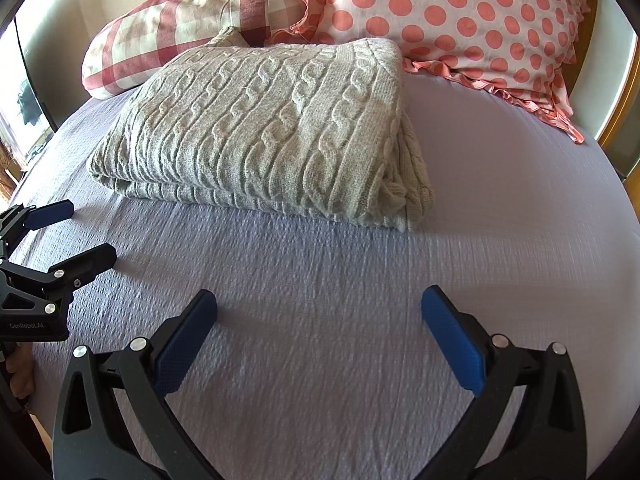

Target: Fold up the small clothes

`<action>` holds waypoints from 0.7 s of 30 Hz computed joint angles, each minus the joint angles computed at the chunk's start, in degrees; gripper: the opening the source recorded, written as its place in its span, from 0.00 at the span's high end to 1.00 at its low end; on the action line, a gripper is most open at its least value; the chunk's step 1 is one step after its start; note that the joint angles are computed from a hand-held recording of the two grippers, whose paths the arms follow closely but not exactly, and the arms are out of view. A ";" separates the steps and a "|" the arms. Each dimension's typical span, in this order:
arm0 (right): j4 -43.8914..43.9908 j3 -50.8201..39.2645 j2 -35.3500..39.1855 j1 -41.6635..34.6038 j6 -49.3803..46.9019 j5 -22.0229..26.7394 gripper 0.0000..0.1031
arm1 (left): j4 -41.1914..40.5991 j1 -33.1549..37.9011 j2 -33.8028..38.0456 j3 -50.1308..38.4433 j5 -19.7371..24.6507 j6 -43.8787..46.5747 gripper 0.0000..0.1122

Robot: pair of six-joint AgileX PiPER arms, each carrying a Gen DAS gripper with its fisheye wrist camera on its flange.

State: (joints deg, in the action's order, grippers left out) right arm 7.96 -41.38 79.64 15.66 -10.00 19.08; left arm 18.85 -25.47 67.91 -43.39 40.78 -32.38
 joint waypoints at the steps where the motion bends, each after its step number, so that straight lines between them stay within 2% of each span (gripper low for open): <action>1: -0.06 -0.03 0.04 0.03 0.09 -0.02 0.01 | 0.00 0.00 0.00 0.00 0.00 0.00 0.10; 21: -0.26 -0.04 0.03 0.07 0.37 -0.01 0.01 | 0.10 -0.07 -0.01 0.02 0.02 -0.18 0.10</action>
State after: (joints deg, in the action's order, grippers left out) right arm 7.70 -41.42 79.67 15.73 -9.63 19.07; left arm 18.95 -25.54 67.90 -43.37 40.80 -32.56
